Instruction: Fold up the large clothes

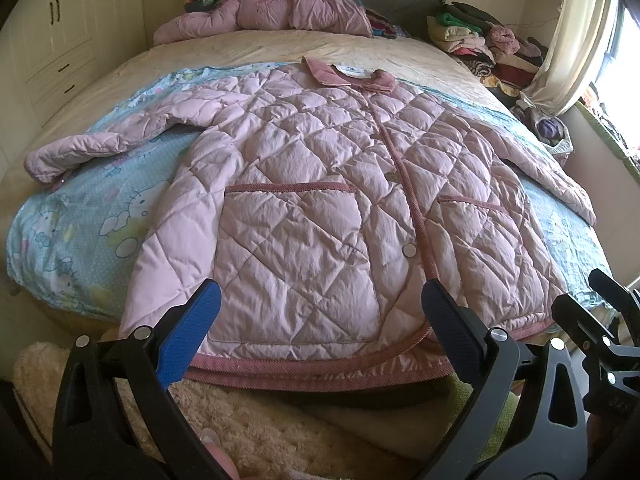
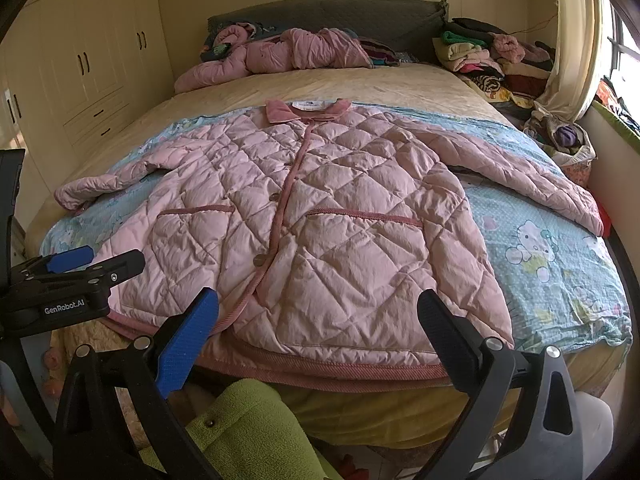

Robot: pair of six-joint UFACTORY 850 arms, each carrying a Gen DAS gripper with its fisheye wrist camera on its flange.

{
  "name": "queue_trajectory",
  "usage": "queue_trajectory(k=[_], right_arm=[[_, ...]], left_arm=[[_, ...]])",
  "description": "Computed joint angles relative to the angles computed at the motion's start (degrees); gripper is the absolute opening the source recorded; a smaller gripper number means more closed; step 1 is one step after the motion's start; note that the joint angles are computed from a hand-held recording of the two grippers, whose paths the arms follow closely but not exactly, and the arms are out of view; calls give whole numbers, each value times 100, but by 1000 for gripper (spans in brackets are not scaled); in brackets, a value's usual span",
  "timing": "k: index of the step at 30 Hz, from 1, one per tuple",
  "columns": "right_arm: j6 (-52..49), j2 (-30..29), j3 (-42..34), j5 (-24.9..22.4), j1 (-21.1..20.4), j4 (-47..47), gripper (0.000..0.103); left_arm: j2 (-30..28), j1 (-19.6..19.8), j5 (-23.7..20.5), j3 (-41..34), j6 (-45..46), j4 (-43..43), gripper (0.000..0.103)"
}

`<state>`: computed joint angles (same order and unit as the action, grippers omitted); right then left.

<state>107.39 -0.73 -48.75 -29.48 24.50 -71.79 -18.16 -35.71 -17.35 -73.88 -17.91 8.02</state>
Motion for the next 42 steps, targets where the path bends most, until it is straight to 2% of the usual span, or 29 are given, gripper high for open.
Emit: queue_trajectory(k=[18, 23, 31, 37, 39, 42], right_arm=[[-44, -60, -29, 91, -2, 6, 99], [-464, -182, -244, 280, -175, 249, 99], [-729, -243, -582, 602, -467, 262, 99], [-689, -314, -904, 758, -739, 121, 99], [-673, -352, -1039, 720, -803, 30, 99], [-654, -402, -1204, 856, -946, -9, 99]], left_arm=[[-23, 95, 58, 40, 101, -17, 94], [-97, 135, 4, -69, 47, 116, 94], [-344, 225, -250, -500, 245, -89, 94], [-673, 322, -519, -1117, 404, -258, 94], [-795, 362, -605, -1352, 730, -613, 94], [-1003, 351, -716, -1759, 587, -489, 94]])
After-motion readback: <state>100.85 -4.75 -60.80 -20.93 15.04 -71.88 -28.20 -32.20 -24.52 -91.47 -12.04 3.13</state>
